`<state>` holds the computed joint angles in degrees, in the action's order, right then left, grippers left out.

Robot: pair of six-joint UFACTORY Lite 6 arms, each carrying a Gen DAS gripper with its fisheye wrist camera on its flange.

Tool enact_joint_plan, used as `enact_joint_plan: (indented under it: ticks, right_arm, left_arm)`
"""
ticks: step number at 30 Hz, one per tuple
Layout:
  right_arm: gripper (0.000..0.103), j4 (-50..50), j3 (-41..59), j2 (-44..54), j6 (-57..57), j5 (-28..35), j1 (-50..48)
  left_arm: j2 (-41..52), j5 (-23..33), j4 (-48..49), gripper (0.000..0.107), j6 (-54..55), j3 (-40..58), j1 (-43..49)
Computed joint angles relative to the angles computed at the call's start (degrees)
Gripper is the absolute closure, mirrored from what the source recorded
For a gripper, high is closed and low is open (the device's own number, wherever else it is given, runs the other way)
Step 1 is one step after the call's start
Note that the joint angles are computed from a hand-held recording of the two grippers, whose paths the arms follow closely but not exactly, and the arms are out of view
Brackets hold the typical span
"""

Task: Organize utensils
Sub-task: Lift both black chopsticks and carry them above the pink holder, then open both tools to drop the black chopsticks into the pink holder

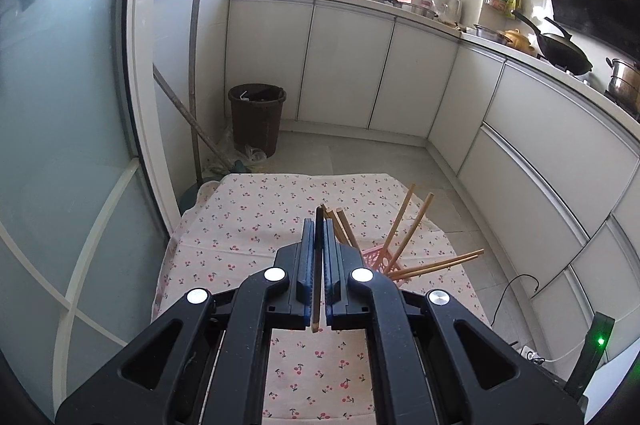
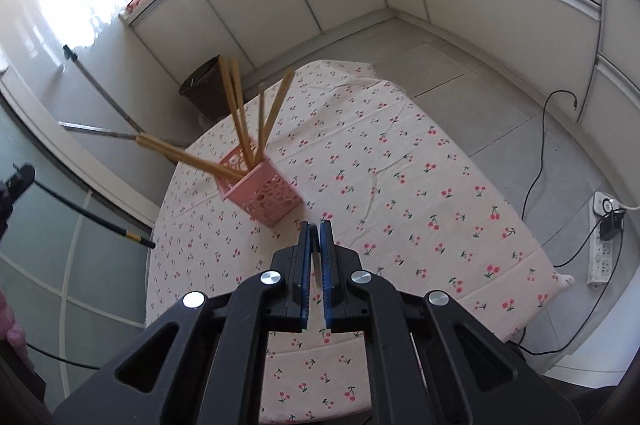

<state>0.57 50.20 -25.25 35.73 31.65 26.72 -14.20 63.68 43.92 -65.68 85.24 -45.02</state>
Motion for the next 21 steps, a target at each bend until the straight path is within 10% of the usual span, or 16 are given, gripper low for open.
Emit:
enact_joint_plan:
  ticks: [21]
  right_arm:
    - [0.098, 7.07, 41.52, 15.97, -18.94, 10.03, -5.95]
  left_arm:
    - [17.41, -9.24, -6.38, 0.104, 7.83, 21.68, 7.64]
